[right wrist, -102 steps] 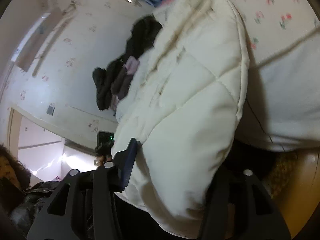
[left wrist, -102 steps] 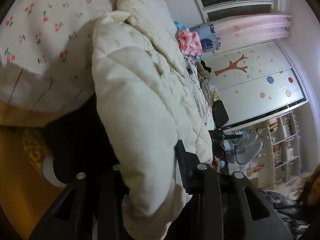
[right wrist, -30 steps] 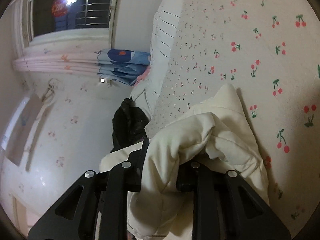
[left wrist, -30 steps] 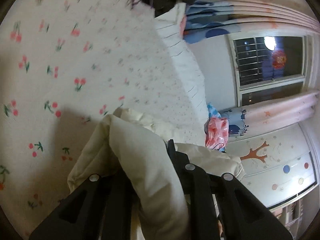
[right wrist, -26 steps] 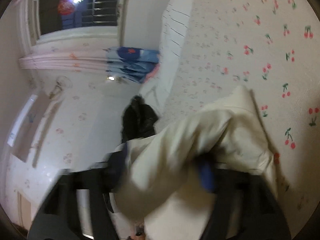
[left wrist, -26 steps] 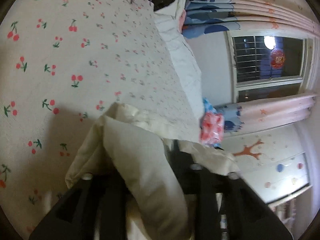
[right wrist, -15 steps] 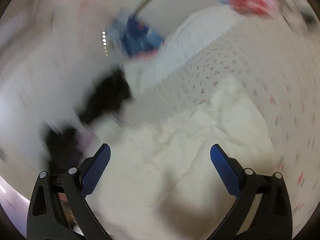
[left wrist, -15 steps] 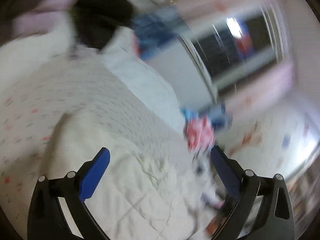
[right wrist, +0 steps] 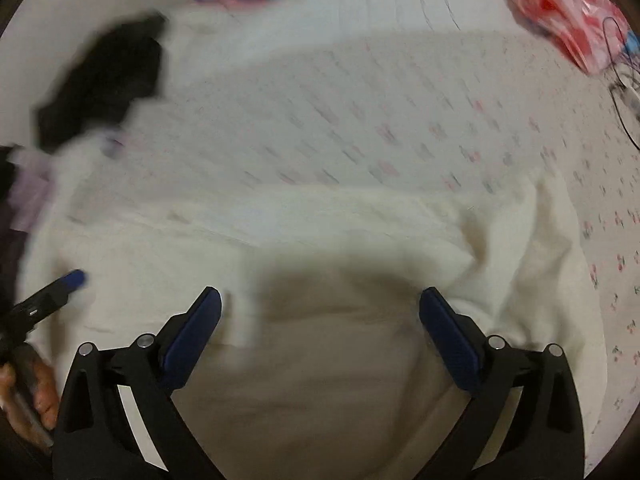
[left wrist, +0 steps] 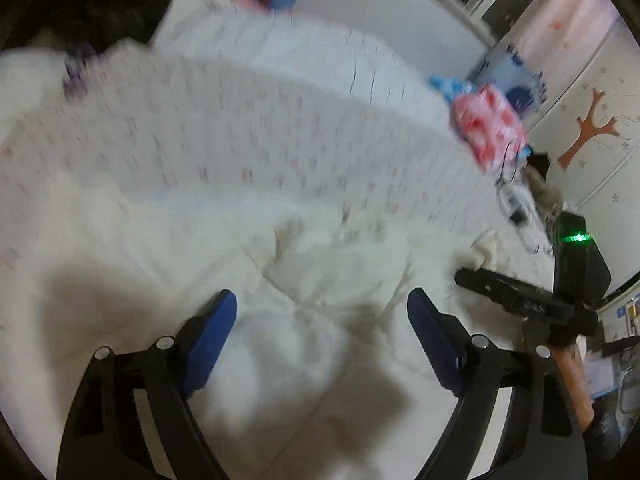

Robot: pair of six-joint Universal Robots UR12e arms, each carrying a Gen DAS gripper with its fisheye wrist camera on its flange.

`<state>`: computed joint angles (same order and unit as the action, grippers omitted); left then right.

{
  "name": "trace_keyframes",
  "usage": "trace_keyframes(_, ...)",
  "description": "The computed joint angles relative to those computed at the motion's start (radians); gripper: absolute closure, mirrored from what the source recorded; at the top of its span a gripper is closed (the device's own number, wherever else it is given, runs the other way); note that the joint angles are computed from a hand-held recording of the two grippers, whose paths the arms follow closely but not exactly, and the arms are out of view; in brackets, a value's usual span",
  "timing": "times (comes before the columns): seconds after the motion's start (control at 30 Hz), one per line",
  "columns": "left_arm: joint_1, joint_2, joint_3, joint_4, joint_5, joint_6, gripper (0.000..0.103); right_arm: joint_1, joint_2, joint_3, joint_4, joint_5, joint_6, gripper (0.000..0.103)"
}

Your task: Fold large clothes

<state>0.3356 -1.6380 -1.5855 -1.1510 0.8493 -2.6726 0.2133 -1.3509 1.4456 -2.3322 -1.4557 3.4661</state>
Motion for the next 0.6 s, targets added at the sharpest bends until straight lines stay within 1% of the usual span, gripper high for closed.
trace_keyframes(0.03, 0.002, 0.003, -0.005, 0.046, 0.001, -0.013, 0.018, 0.006, -0.001, -0.006, -0.031, -0.008, -0.023, 0.007)
trace_keyframes(0.07, -0.001, 0.003, -0.008, 0.109, 0.018, -0.041, 0.014, 0.021, 0.01, -0.029, -0.041, -0.028, -0.049, 0.007)
trace_keyframes(0.1, -0.003, -0.006, -0.003, 0.14, 0.036, -0.066, 0.01, 0.027, 0.021, -0.046, -0.033, -0.028, -0.065, 0.007)
trace_keyframes(0.13, -0.008, -0.019, 0.008, 0.142, 0.048, -0.089, 0.01, 0.036, 0.049, -0.087, 0.003, -0.038, -0.091, 0.007)
trace_keyframes(0.17, -0.013, -0.039, 0.02, 0.121, 0.066, -0.107, 0.01, 0.048, 0.079, -0.127, 0.057, -0.081, -0.112, 0.007)
trace_keyframes(0.2, -0.023, -0.061, 0.027, 0.096, 0.106, -0.114, 0.01, 0.057, 0.117, -0.17, 0.145, -0.124, -0.142, 0.007)
trace_keyframes(0.23, -0.032, -0.078, 0.028, 0.084, 0.132, -0.116, 0.01, 0.055, 0.148, -0.182, 0.192, -0.126, -0.134, 0.006)
trace_keyframes(0.27, -0.027, -0.088, 0.017, 0.091, 0.117, -0.127, 0.01, 0.042, 0.157, -0.183, 0.196, -0.085, -0.095, 0.006)
trace_keyframes(0.3, -0.025, -0.092, 0.017, 0.089, 0.114, -0.135, 0.01, 0.038, 0.165, -0.187, 0.179, -0.086, -0.063, 0.006)
trace_keyframes(0.37, -0.03, -0.095, 0.031, 0.06, 0.132, -0.119, 0.01, 0.042, 0.171, -0.209, 0.221, -0.1, -0.087, 0.006)
trace_keyframes(0.4, -0.03, -0.094, 0.042, 0.035, 0.138, -0.1, 0.01, 0.039, 0.167, -0.21, 0.232, -0.084, -0.096, 0.006)
trace_keyframes(0.43, -0.023, -0.086, 0.047, 0.014, 0.137, -0.088, 0.01, 0.029, 0.143, -0.19, 0.221, -0.046, -0.093, 0.006)
trace_keyframes(0.47, -0.011, -0.071, 0.037, 0.02, 0.115, -0.091, 0.01, 0.018, 0.11, -0.154, 0.18, -0.016, -0.075, 0.006)
trace_keyframes(0.5, 0.006, -0.049, 0.018, 0.033, 0.077, -0.089, 0.01, 0.007, 0.073, -0.113, 0.12, -0.001, -0.063, 0.006)
trace_keyframes(0.53, 0.022, -0.028, -0.002, 0.053, 0.04, -0.082, 0.01, 0.004, 0.042, -0.079, 0.075, -0.014, -0.058, 0.006)
trace_keyframes(0.57, 0.039, -0.003, -0.031, 0.087, 0.019, -0.066, 0.01, 0.0, 0.006, -0.035, 0.027, -0.048, -0.053, 0.006)
trace_keyframes(0.6, 0.048, 0.01, -0.047, 0.101, 0.018, -0.055, 0.01, -0.009, -0.035, 0.019, -0.02, -0.078, -0.034, 0.006)
